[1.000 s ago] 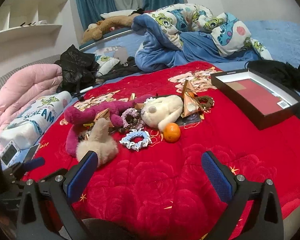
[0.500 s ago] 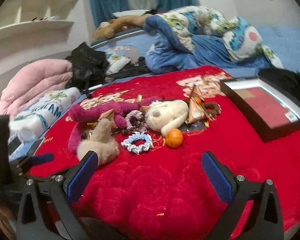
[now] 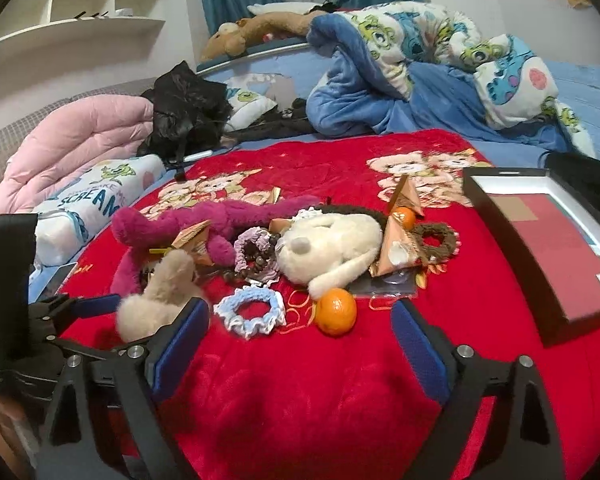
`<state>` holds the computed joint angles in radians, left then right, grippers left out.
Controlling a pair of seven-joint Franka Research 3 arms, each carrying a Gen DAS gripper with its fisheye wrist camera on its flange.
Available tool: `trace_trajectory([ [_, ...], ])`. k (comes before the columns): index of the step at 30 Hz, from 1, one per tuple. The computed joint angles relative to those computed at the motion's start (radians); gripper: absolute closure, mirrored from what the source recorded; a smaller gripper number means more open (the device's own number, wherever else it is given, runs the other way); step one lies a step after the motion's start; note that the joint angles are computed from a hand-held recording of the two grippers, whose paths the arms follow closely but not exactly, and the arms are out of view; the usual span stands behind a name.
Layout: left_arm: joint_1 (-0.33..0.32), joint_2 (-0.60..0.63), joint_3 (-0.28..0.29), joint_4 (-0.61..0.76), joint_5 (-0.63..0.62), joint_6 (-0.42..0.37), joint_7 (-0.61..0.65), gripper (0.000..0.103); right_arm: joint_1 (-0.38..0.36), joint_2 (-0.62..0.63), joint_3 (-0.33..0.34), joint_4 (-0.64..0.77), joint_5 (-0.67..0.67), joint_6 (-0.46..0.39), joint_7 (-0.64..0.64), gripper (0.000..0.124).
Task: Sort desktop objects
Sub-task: 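Grasp the beige plush bunny with the left tool while the right tool grasps the mandarin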
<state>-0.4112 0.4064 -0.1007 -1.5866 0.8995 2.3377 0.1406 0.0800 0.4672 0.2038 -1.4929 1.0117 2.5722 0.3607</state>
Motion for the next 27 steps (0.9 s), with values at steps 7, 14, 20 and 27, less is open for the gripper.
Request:
trace_trajectory([
  [7, 0.028, 0.053, 0.006, 0.020, -0.054, 0.018, 0.015, 0.000, 0.028, 0.151, -0.022, 0.184, -0.149, -0.089, 0.140, 0.051],
  [14, 0.011, 0.085, 0.036, 0.030, -0.023, 0.037, 0.000, 0.000, -0.003, 0.224, 0.018, 0.266, -0.190, -0.148, 0.176, 0.063],
  [20, -0.007, 0.093, 0.048, 0.035, 0.003, 0.025, -0.051, 0.000, 0.006, 0.265, 0.008, 0.316, -0.218, -0.167, 0.234, 0.063],
  [27, -0.025, 0.083, 0.060, 0.011, 0.073, 0.027, -0.131, 0.001, 0.021, 0.313, 0.005, 0.389, -0.281, -0.198, 0.303, 0.067],
])
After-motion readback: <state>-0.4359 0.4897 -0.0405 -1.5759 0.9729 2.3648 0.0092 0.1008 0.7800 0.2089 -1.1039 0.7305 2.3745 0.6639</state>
